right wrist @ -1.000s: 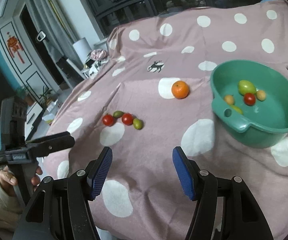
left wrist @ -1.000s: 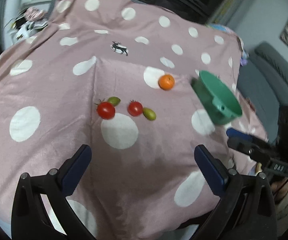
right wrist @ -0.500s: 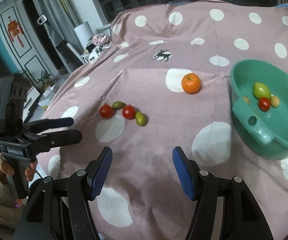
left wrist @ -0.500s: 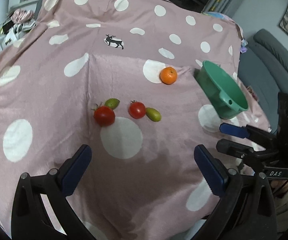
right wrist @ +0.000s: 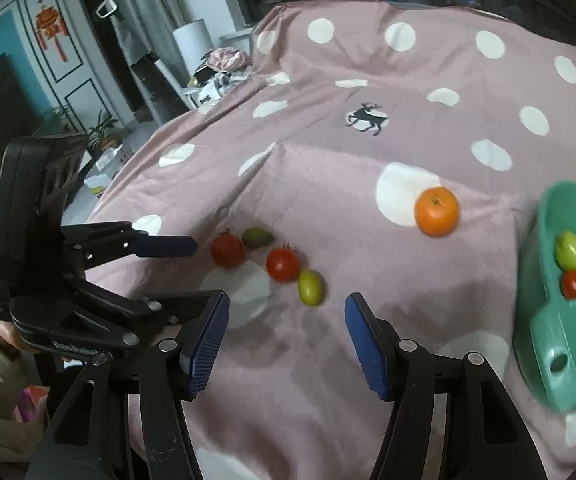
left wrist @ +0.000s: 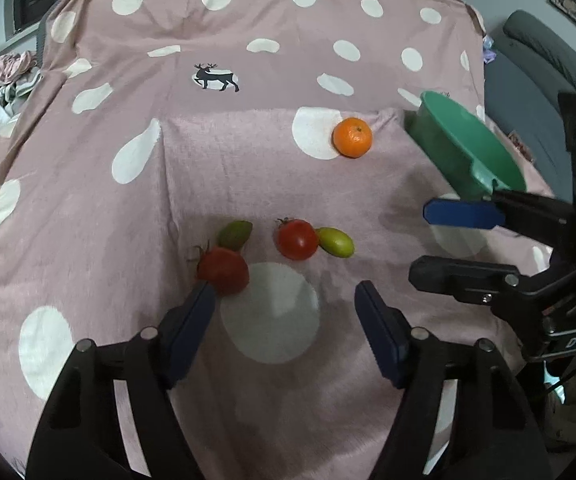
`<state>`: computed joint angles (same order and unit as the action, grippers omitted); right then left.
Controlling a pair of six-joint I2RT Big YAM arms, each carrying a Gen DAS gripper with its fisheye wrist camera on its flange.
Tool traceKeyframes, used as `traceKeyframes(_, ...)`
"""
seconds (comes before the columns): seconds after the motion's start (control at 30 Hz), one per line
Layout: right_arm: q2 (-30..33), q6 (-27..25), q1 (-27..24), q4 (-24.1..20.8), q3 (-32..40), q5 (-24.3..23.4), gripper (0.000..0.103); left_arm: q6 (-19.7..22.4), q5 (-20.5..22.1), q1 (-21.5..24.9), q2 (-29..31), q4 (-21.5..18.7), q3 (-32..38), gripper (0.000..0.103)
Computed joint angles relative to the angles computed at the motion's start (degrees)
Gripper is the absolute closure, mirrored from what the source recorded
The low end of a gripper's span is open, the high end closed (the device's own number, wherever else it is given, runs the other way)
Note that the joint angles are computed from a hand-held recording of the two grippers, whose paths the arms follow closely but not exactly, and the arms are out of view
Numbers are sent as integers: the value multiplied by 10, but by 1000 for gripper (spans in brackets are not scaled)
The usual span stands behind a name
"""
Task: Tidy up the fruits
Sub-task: 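Close the left gripper on a red tomato while the right gripper closes on another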
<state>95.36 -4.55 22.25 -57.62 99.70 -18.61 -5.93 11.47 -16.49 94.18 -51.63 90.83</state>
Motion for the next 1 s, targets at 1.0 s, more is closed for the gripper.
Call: traceKeyframes(1.0, 188, -24, -1, -170, 220, -93, 64, 53, -100, -12, 87, -95, 97, 65)
